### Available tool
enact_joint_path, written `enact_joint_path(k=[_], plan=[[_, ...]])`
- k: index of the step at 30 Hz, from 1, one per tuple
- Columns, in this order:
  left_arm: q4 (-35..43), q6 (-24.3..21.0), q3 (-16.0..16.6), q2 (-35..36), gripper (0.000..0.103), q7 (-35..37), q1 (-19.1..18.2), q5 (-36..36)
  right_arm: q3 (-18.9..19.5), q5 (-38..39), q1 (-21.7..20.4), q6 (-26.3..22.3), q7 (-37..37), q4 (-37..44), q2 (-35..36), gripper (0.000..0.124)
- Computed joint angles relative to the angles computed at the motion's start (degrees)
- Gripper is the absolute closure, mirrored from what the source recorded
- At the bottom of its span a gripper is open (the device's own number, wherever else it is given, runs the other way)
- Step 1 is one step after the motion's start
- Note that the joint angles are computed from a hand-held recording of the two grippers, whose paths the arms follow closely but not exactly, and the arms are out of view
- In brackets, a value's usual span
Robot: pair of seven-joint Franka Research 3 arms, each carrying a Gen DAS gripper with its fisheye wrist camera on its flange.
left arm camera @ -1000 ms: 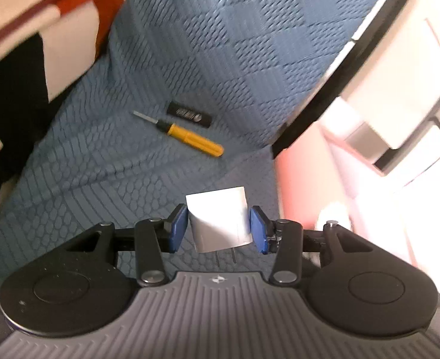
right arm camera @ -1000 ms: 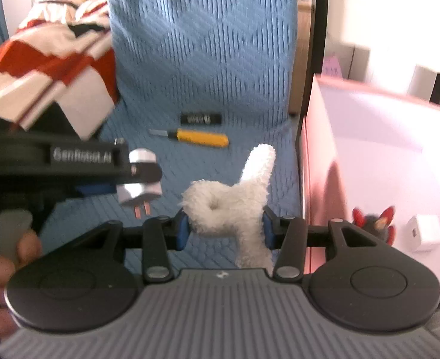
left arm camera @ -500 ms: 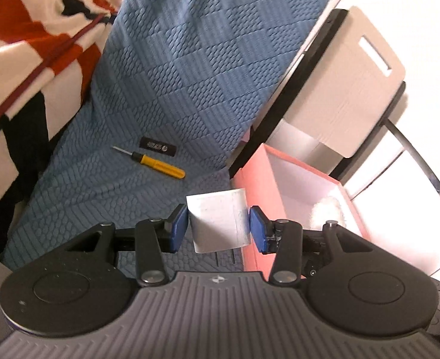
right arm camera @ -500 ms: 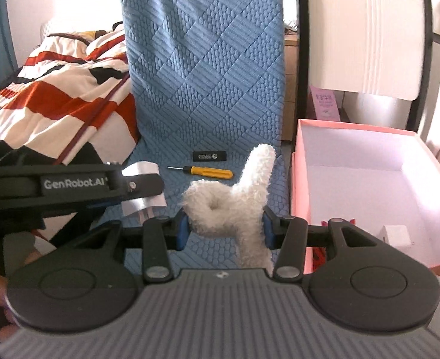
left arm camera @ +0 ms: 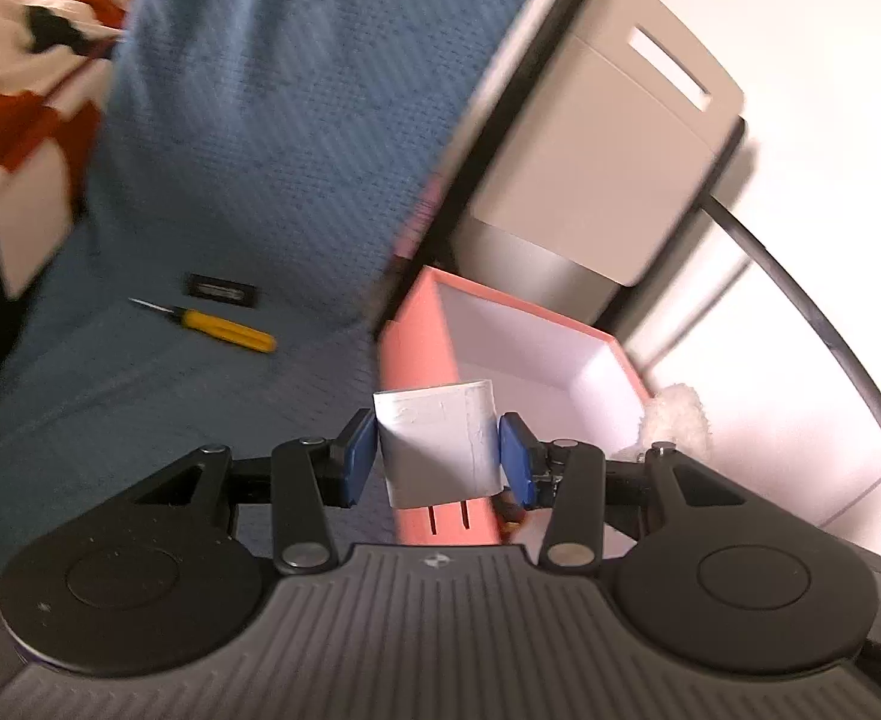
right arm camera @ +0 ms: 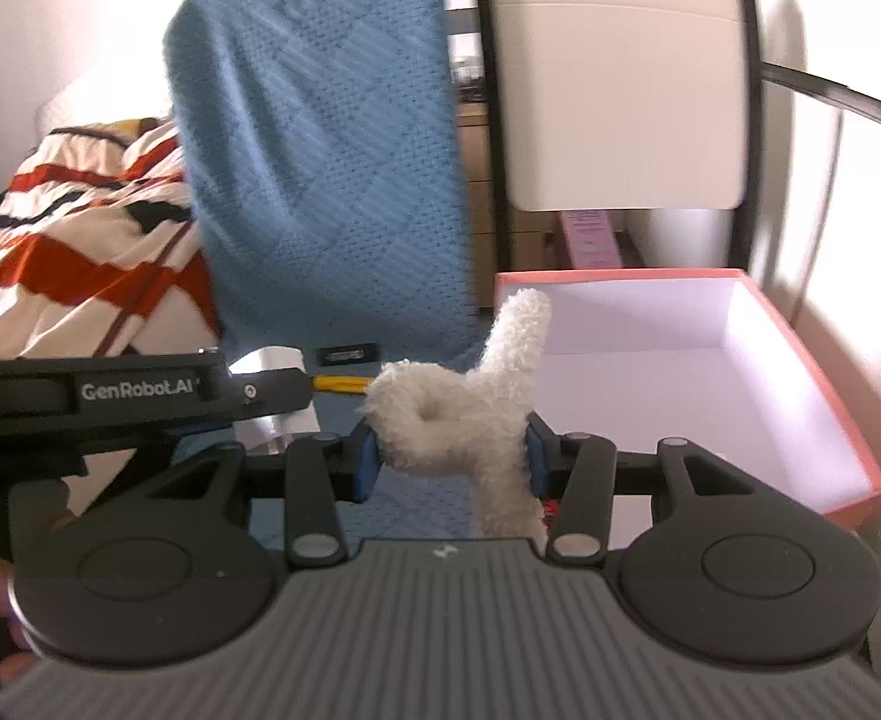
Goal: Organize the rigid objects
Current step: 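Carry adapter with left tool while right tool carries pipe cleaner over pink box, then open left tool to drop adapter while right tool releases pipe cleaner into box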
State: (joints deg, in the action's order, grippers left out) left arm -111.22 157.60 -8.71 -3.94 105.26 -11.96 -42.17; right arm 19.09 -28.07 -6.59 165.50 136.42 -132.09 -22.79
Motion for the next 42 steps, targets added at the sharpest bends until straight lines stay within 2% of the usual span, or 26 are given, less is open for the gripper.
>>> enact_joint_path(k=[7, 14, 18, 21, 27, 30, 34, 36, 39, 41, 42], plan=[[9.2, -3.1, -3.7, 8.1, 0.053, -1.8, -0.6, 2.9, -2.1, -0.1, -3.3, 0.1, -0.2, -1.6, -0.6, 0.075], [23.7, -9.2, -7.5, 20.3, 0.053, -8.9, -0.2, 14.5, -7.6, 2.9, -2.5, -0.4, -5.4, 1.4, 5.1, 0.075], [32.9, -14.1, -8.8, 27.5, 0.053, -13.3, -0.3, 20.2, -12.0, 7.3, -0.2, -1.6, -9.1, 3.0, 8.5, 0.075], [40.2, -17.8, -9.0, 32.7, 0.053, -17.2, -1.2, 24.6, -13.9, 8.6, 0.4, -2.6, -10.9, 4.3, 10.7, 0.075], [57.0, -28.5, -9.0, 43.4, 0.053, -21.3, -3.9, 31.0, -19.3, 18.7, 4.6, -5.5, -22.8, 7.2, 15.1, 0.075], [63.2, -32.0, -8.6, 47.0, 0.053, -22.4, -5.2, 32.8, -20.6, 23.6, 5.5, -6.9, -26.8, 8.2, 16.6, 0.074], [65.5, -33.3, -8.5, 48.4, 0.053, -23.3, -5.5, 33.3, -21.1, 25.5, 5.7, -8.6, -27.8, 9.0, 17.6, 0.074], [64.8, -32.6, -8.5, 47.9, 0.053, -23.6, -5.3, 33.1, -21.2, 26.0, 5.9, -8.8, -28.4, 9.3, 18.0, 0.072], [61.3, -29.9, -7.8, 45.6, 0.052, -24.5, -5.3, 34.1, -21.8, 30.0, 6.5, -9.0, -32.2, 9.1, 17.6, 0.071], [57.6, -27.6, -8.3, 43.2, 0.052, -24.5, -4.5, 33.8, -21.5, 28.9, 6.2, -9.4, -31.8, 9.1, 17.4, 0.066], [55.6, -26.4, -8.5, 41.9, 0.052, -24.3, -4.0, 33.5, -21.3, 27.9, 6.1, -9.4, -31.2, 9.0, 17.3, 0.059]])
